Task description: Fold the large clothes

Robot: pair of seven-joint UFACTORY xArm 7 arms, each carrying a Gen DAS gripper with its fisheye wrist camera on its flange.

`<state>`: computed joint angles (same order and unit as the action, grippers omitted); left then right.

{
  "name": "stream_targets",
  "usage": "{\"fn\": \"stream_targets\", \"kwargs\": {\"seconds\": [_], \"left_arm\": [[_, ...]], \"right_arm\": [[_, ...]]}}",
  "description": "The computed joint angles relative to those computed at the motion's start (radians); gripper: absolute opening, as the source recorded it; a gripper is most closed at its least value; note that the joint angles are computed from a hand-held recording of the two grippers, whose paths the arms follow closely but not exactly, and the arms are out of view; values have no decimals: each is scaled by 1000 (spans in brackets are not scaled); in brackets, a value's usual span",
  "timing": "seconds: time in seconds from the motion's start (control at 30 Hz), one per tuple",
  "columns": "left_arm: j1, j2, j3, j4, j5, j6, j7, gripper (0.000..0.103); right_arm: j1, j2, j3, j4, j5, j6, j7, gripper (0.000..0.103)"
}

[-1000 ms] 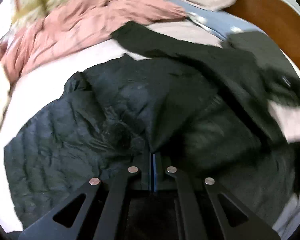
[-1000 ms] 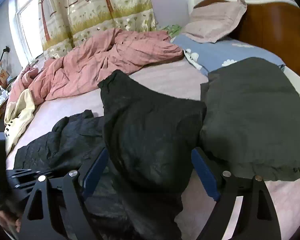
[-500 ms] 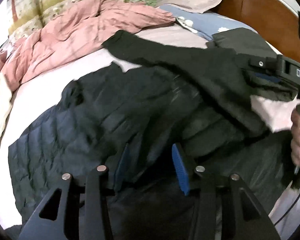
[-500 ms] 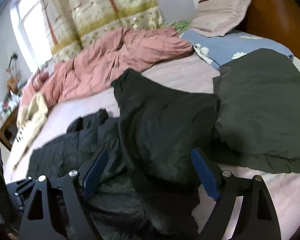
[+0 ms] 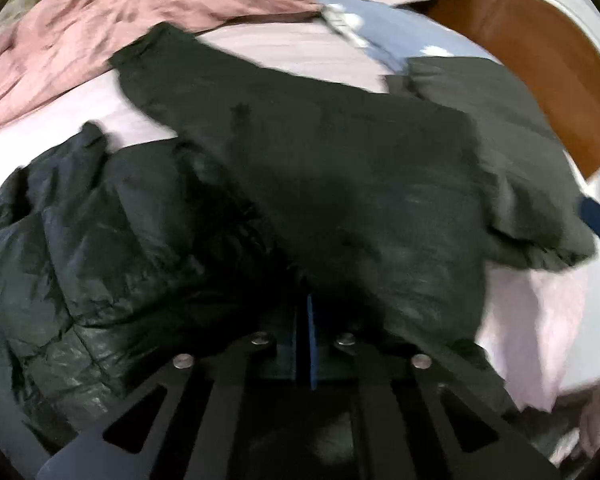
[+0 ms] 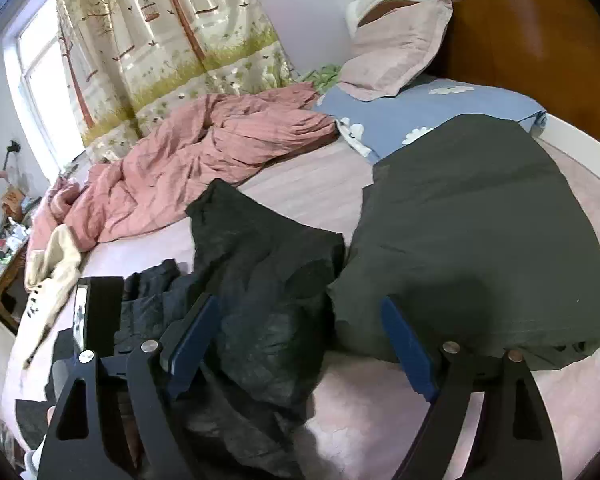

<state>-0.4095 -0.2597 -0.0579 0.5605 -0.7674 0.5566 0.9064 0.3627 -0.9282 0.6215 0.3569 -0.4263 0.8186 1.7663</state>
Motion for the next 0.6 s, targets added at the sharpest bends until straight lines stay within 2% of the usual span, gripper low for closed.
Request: {"fn": "stream_targets", "kwargs": {"seconds": [0.13, 0.27, 0.33, 0.37, 0.43, 0.5, 0.6], "left_arm": [[14, -84, 31, -27, 37, 185, 49, 2], [22, -193, 45, -94, 95, 286, 111, 5], [24, -250, 44, -135, 99, 253, 119, 9], [18, -272, 56, -151, 81, 224, 134, 17], [-13, -367, 107, -203, -7, 122, 222, 27], [-33, -451, 155, -236, -74, 22, 279, 52], [1, -450, 172, -215, -39, -61, 220, 55]], "right_arm": [[14, -32, -26, -45, 19, -35, 19, 85], [22, -51, -17, -48, 29, -17, 20, 85], [29, -54, -29, -58, 36, -40, 18, 86], [25, -48, -26, -57, 38, -51, 22, 86], [11, -39, -3, -49, 32, -67, 38, 86], [-12, -27, 20, -39, 4, -108, 46, 86], [-60, 25, 35, -29, -52, -231, 30, 86]]}}
